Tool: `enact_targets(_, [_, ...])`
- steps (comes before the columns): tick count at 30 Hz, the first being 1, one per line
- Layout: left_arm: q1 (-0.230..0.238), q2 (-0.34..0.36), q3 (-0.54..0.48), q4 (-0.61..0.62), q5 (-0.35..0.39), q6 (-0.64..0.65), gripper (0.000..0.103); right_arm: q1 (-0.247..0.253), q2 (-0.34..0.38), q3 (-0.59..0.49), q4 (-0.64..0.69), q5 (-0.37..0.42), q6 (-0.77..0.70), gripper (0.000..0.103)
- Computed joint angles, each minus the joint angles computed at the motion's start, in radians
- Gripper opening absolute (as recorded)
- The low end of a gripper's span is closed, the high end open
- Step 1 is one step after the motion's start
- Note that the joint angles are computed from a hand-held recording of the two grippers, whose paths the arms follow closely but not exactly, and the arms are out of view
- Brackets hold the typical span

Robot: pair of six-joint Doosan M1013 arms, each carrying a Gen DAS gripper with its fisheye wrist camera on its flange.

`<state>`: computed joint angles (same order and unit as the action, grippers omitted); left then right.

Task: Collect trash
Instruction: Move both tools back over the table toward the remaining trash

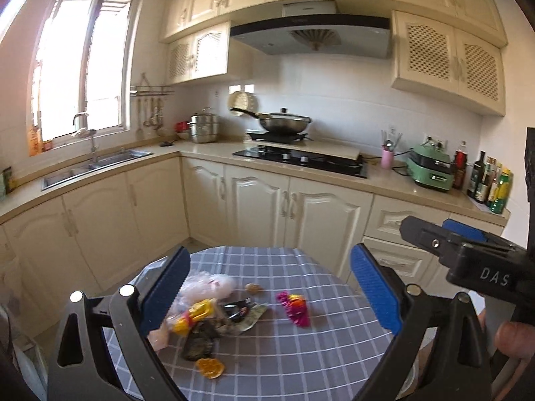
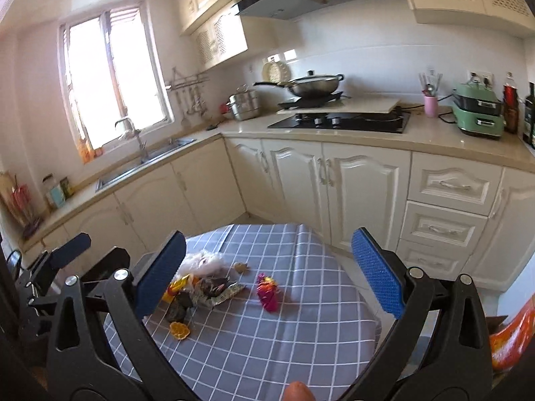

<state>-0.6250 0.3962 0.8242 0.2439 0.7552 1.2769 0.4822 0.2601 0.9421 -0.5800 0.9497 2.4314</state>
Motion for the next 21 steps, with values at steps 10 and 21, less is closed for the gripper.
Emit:
enact_targets(10, [0.060,-0.034,0.092,0.069,0.032,-0.120,0.094,-0.002,0.066,-0.061,0.118,0.044,-0.110,0.097])
enact_targets(21, [0.146,0.008,0.131,0.051,0.136,-0.162,0.094,-0.030,0.172,-0.132,0.259,0.183,-0.197,0.097])
